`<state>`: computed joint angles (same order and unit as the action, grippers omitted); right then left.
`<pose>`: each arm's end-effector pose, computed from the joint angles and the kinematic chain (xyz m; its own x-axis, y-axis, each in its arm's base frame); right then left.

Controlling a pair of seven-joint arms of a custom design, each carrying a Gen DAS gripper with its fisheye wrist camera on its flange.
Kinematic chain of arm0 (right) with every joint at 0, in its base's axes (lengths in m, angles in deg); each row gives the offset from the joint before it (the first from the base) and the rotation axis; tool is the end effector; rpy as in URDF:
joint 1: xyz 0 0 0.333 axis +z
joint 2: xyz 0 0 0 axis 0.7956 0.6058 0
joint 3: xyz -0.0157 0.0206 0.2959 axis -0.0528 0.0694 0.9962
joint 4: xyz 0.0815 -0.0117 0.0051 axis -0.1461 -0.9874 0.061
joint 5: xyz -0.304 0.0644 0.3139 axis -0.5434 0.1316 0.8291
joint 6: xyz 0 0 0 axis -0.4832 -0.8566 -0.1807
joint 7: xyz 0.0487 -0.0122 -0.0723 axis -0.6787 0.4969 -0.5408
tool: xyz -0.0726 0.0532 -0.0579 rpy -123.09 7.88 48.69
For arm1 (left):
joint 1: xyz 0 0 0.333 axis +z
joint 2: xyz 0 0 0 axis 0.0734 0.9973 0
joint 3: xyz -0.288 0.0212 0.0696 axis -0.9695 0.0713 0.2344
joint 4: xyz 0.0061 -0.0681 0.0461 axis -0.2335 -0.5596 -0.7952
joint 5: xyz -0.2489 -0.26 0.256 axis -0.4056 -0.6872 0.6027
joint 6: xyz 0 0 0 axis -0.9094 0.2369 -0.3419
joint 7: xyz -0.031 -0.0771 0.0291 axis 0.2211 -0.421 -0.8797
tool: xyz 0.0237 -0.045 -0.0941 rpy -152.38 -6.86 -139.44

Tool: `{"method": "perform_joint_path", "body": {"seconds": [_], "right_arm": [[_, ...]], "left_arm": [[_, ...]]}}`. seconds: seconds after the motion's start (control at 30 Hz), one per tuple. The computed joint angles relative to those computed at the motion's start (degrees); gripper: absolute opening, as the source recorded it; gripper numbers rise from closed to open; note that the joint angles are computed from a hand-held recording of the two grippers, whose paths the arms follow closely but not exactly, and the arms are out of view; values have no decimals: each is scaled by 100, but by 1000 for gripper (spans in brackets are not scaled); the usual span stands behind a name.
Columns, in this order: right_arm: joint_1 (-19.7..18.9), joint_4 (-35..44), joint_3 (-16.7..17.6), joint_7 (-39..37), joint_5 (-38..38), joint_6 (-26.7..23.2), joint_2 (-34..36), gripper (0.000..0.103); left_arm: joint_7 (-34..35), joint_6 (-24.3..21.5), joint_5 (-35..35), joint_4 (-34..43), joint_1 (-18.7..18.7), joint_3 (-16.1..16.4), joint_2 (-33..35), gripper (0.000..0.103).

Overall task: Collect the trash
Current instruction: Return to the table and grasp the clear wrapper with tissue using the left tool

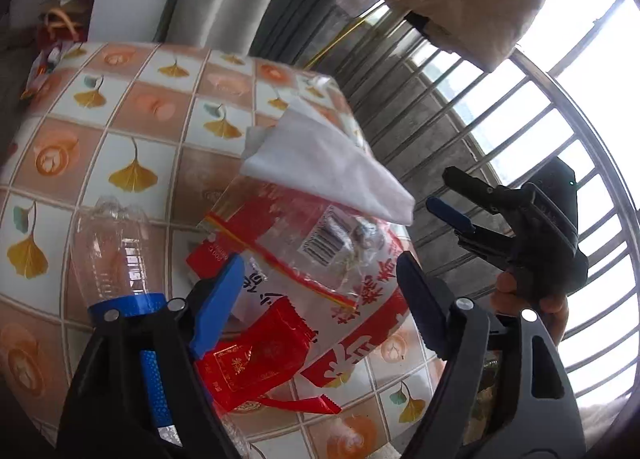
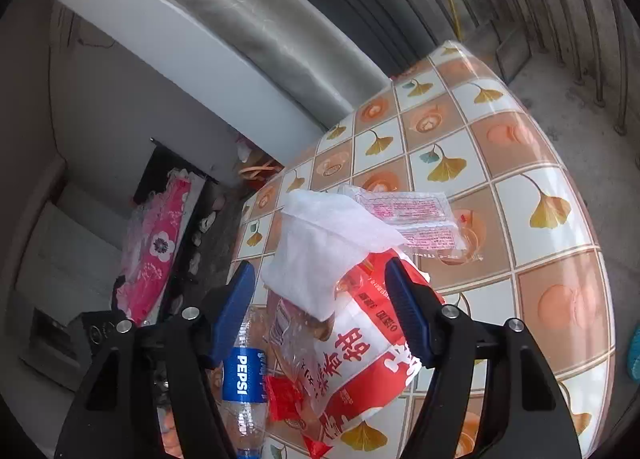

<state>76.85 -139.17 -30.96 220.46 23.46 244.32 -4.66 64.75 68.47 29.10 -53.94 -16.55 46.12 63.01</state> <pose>0.4781 0.3830 0.6611 -0.0815 -0.7123 -0.6971 -0.7319 0.5175 -0.4432 0.5078 -0.2983 0.6039 -0.3353 -0.7490 0.5714 -0.8693 0.0122 -0.4941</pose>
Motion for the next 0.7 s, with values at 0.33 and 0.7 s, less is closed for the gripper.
{"method": "perform_joint_path", "body": {"seconds": [0.33, 0.7], "right_arm": [[131, -16, -208, -413, 914, 304, 254, 52], [249, -226, -302, -881, 1922, 796, 346, 38]], "left_arm": [[-1164, -373, 291, 562, 301, -164, 673, 67], [-1755, -215, 487, 888, 465, -368, 1099, 67]]}}
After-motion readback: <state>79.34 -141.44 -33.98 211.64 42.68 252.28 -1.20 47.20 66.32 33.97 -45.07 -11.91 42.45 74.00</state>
